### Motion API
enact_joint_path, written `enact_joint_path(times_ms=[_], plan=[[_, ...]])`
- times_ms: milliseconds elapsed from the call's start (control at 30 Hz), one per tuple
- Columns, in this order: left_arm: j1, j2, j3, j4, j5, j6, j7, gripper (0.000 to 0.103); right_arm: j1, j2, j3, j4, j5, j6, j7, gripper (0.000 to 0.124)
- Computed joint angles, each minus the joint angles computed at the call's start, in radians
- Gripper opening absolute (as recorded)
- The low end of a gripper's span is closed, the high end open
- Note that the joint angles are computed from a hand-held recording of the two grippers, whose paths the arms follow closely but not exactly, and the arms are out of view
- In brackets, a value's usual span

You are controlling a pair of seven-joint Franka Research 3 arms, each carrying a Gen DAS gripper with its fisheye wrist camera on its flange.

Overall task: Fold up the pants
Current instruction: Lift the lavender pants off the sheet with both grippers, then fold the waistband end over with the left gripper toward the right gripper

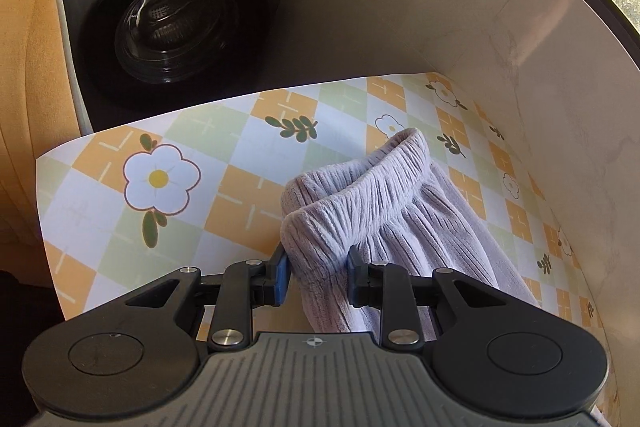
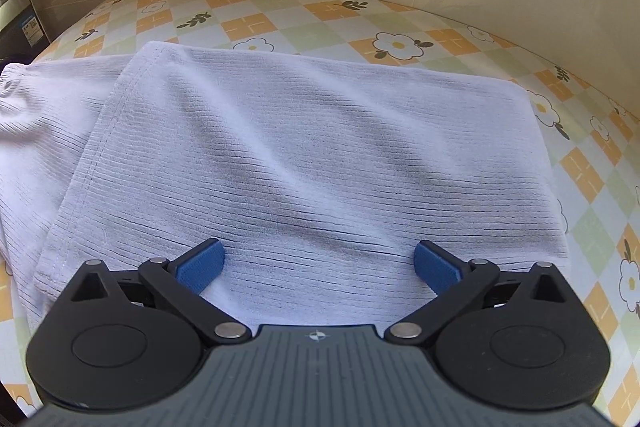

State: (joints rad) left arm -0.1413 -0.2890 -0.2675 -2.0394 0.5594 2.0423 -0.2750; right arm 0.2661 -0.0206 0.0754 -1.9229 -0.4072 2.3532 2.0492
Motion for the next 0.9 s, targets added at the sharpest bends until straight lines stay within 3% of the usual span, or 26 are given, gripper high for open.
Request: enact_joint_path(times_ms=[267,500,567,667,733,900], plan=[[-0.013,0.015,-0.029,0.058,0.078,-0.039,0.022,0.028,-0.018,-0.033,0.000,-0.071,-0.013,0.099,0.022,0.103],[-0.050,0.101,-0.065,0.215,0.202,-0.082,0.082,0.028,-0.031,-0.051,0.001,-0.102,0.007,0.149,-0.010,0.103],[-0.071,0.140,-0.073,0.276,0.237,-0.100,0.110,0.028,-0.032,-0.052,-0.007,-0.092,0.084,0.142,-0.103,0.103],[-0.116,0.219,-0.084,0.388,0.304,-0.123,0.157,0.028,-0.041,-0.053,-0.036,-0.052,0.306,0.106,-0.289,0.103],[-0.155,0.272,-0.082,0.464,0.345,-0.137,0.194,0.028,-0.063,-0.080,-0.051,-0.063,0.391,0.148,-0.308,0.102],[-0.271,0.458,-0.069,0.711,0.446,-0.151,0.320,0.028,-0.130,-0.129,-0.075,-0.069,0.451,0.198,-0.309,0.102]])
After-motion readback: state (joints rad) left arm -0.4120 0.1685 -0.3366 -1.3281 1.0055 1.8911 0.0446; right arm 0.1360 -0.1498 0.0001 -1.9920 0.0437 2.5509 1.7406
